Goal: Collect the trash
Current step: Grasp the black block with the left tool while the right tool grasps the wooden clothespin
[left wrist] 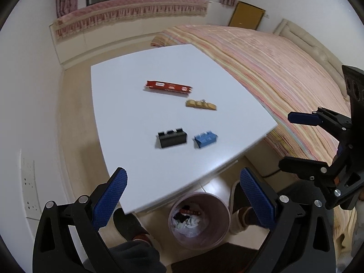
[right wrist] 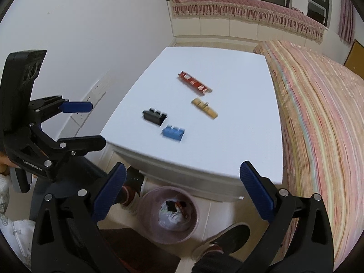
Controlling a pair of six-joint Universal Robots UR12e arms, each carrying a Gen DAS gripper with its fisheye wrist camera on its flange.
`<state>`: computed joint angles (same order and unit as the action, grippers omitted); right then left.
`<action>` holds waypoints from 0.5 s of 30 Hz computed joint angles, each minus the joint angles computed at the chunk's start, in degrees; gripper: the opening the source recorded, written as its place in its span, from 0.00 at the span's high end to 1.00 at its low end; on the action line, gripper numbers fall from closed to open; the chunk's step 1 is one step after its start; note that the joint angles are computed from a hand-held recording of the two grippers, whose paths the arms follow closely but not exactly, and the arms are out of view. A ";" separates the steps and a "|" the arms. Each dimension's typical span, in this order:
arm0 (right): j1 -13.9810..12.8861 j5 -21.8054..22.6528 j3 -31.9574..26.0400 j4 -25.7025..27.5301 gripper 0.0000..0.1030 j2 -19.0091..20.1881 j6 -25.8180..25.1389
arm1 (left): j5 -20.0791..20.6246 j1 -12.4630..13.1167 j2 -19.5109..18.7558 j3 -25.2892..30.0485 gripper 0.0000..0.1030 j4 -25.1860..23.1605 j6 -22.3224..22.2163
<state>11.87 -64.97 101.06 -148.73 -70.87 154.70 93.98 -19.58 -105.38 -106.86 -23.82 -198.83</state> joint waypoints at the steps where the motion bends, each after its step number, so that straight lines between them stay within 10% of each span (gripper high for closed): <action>1: 0.00 -0.02 -0.66 0.09 0.05 0.52 -0.02 | 0.41 0.05 -0.47 0.51 0.07 -0.32 -0.35; 15: 0.54 1.00 -9.84 3.97 0.07 8.30 -3.92 | 2.63 1.18 -6.27 5.39 0.08 -4.01 -6.79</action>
